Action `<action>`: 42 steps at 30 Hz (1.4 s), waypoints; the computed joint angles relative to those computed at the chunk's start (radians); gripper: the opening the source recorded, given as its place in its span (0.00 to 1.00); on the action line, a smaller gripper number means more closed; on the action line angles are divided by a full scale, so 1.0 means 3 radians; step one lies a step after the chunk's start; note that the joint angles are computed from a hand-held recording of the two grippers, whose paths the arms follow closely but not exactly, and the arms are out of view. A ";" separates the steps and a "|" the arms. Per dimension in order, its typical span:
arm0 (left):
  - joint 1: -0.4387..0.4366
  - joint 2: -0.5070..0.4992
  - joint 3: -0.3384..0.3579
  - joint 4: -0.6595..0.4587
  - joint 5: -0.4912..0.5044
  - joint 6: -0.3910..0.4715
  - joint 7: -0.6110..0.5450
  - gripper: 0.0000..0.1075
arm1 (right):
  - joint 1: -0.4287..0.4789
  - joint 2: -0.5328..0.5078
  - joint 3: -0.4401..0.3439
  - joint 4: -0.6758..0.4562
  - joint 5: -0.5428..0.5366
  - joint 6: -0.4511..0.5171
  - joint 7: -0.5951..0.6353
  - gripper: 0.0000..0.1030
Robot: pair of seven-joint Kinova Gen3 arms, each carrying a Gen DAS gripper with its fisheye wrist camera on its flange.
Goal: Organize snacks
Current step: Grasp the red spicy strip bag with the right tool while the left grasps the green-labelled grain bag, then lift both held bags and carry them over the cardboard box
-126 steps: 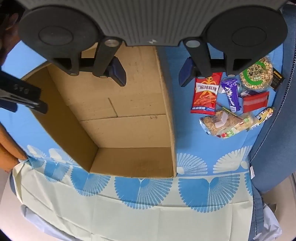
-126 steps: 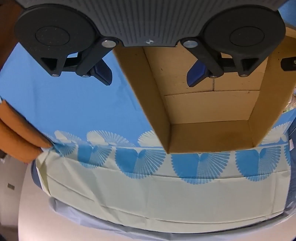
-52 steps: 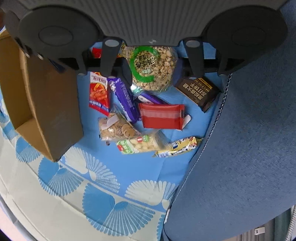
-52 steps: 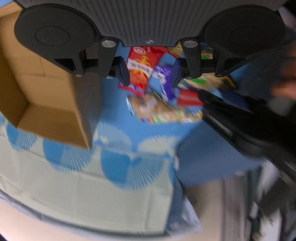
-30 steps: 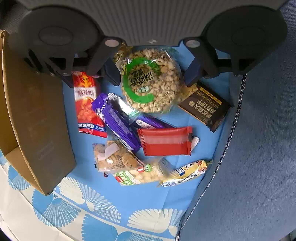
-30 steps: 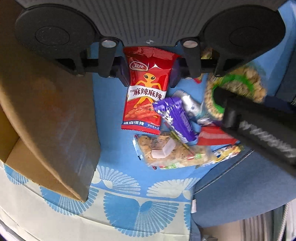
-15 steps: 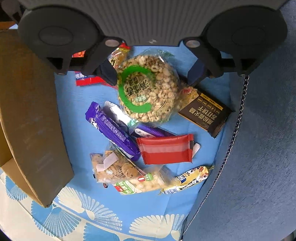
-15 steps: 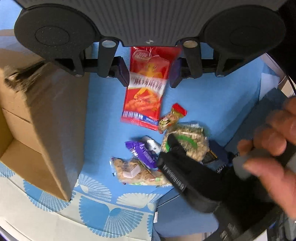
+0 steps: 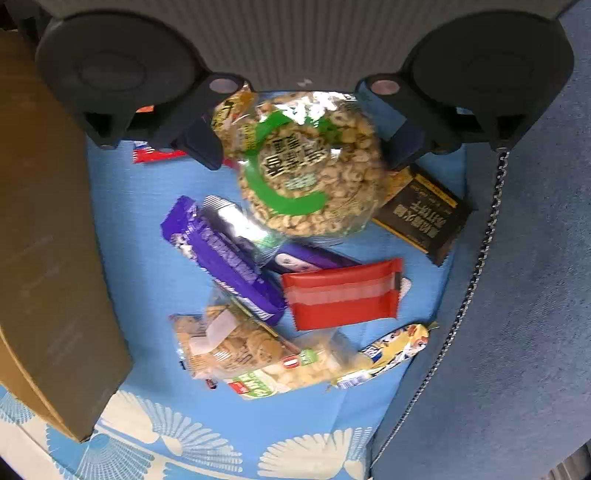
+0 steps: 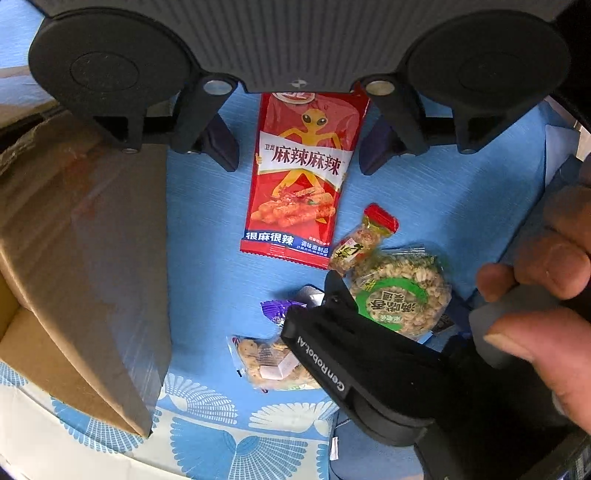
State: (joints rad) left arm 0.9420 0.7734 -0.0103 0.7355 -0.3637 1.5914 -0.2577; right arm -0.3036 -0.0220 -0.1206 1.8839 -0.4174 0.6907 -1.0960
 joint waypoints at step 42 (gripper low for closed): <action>0.0539 -0.0641 -0.0089 0.1019 -0.1422 -0.0676 0.1193 0.77 | 0.0009 -0.0557 0.0823 0.0018 -0.1671 -0.0014 0.1721 0.47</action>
State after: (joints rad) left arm 1.1038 0.5811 -0.0372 1.0412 -0.7903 1.3885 0.1002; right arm -0.3008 -0.1891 0.1264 1.8894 -0.9185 0.6866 -0.5798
